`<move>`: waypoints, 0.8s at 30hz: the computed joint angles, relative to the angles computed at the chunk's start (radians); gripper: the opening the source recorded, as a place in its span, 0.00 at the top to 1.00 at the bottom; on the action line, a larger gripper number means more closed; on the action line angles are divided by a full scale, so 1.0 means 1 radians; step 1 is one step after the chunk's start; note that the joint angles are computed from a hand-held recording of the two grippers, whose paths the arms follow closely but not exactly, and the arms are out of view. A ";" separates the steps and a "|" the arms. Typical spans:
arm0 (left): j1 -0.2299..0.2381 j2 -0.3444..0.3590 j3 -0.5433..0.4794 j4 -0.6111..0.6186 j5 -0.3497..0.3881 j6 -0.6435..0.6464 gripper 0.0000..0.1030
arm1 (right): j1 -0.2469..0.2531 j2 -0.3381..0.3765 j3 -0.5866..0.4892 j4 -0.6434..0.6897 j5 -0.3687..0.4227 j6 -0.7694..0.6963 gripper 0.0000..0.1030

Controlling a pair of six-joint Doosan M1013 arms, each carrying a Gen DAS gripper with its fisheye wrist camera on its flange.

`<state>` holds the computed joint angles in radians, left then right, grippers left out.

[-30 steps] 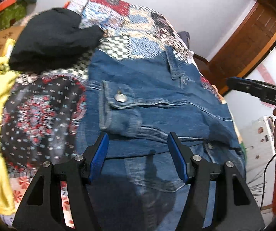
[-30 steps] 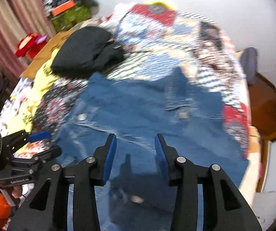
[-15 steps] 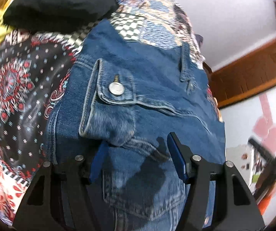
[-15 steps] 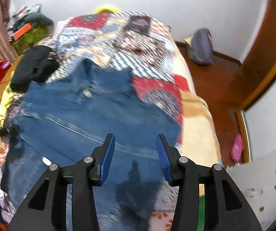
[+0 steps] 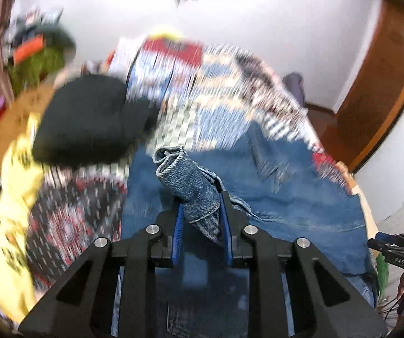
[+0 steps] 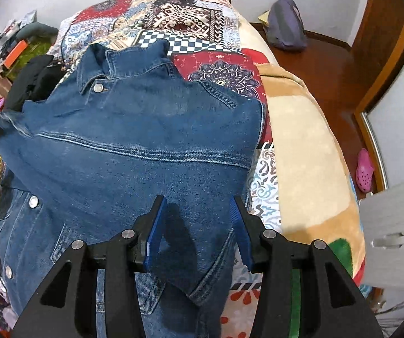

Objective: Fold large clothes

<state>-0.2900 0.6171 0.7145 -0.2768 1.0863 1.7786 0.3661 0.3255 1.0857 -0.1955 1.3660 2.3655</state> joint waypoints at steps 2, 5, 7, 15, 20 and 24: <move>0.000 -0.015 0.005 -0.008 -0.050 0.033 0.78 | 0.006 -0.005 -0.003 -0.022 -0.028 -0.003 0.59; 0.011 -0.015 -0.009 -0.048 -0.068 0.057 0.77 | 0.013 -0.011 -0.004 -0.046 -0.057 0.012 0.56; 0.013 -0.004 -0.021 -0.041 -0.042 0.088 0.77 | 0.014 -0.013 0.008 -0.048 -0.079 0.033 0.46; 0.000 0.014 0.039 0.177 0.062 0.062 0.69 | 0.010 -0.004 0.052 0.004 -0.079 0.119 0.42; 0.012 0.017 0.057 0.208 0.115 0.059 0.40 | 0.013 -0.019 0.079 -0.012 -0.099 0.168 0.42; 0.034 0.056 -0.019 0.175 0.234 0.080 0.38 | 0.026 -0.008 0.057 -0.077 -0.049 0.189 0.42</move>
<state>-0.2561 0.6727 0.6960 -0.1017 1.3201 1.8588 0.3918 0.3175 1.1428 -0.2727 1.3170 2.5546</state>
